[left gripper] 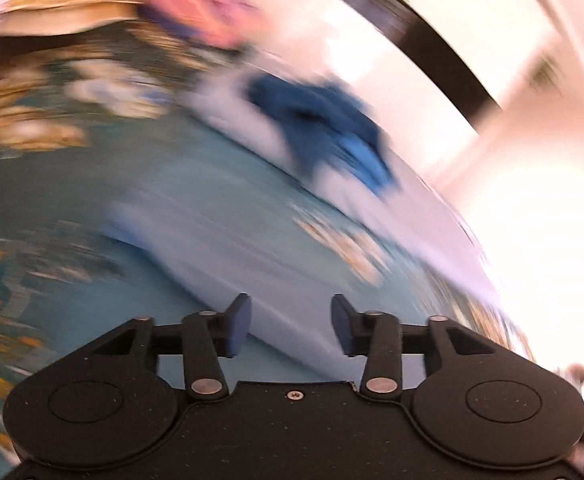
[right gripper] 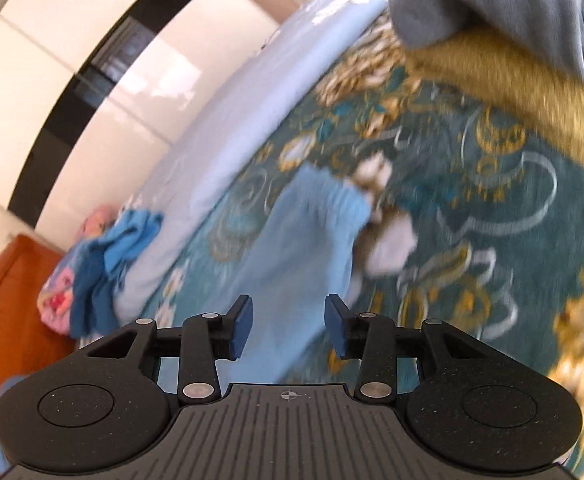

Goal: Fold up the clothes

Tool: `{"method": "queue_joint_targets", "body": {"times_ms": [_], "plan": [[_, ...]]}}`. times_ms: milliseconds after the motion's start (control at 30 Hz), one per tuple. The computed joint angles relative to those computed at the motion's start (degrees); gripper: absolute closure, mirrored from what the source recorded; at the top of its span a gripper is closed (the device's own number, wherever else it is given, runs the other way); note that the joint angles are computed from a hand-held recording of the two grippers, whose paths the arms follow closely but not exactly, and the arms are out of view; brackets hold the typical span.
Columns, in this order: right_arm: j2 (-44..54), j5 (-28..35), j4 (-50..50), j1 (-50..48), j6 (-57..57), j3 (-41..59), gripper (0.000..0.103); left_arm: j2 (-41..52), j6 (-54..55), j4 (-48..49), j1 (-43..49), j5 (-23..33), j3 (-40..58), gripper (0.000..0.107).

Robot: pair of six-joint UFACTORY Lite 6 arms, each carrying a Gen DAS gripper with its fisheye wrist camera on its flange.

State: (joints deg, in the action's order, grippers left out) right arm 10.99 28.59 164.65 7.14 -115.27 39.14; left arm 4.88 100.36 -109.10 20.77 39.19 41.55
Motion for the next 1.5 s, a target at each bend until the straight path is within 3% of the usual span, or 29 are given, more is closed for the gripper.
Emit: {"method": "queue_joint_targets", "body": {"times_ms": [167,267,400,467,567,800,900,1033,1133,1233,1500], "plan": [[0.2,3.3,-2.8,2.8,5.2,-2.8,0.054,2.3,9.9,-8.5,-20.2,-4.6,0.3,0.056],[-2.8,3.2,-3.9,3.2,4.8,-5.5,0.054,7.4,15.0,-11.9,-30.6,-7.7,5.1,0.056],[-5.6,4.0,-4.4,1.9,4.5,-8.5,0.053,15.2,33.0,-24.5,-41.0,-12.7,11.5,0.056],[-6.1,4.9,-5.9,0.8,5.4,-9.3,0.053,20.3,35.4,-25.8,-43.7,-14.8,16.8,0.056],[-5.6,6.6,-7.3,-0.2,6.3,-9.9,0.053,26.5,31.7,-24.0,-45.8,-18.5,23.5,0.057],[-2.1,10.9,-11.3,-2.4,7.6,-9.1,0.051,33.1,31.7,-23.9,-46.1,-17.9,30.9,0.058],[-0.7,12.1,-11.8,-3.0,7.7,-8.4,0.051,34.3,30.2,-22.6,-46.0,-17.5,32.5,0.063],[1.1,12.7,-12.5,-3.7,8.0,-7.2,0.050,32.9,27.7,-23.0,-44.1,-13.7,29.8,0.104],[2.4,12.8,-13.0,-4.4,8.2,-6.3,0.050,30.4,24.4,-17.6,-42.4,-9.9,26.2,0.104],[4.0,12.8,-13.1,-4.9,8.3,-5.3,0.050,31.1,19.5,-12.4,-42.1,-10.1,26.0,0.105],[5.5,11.3,-12.8,-3.4,8.4,-2.9,0.050,27.9,16.4,-12.9,-41.1,-9.8,22.5,0.101]]}}
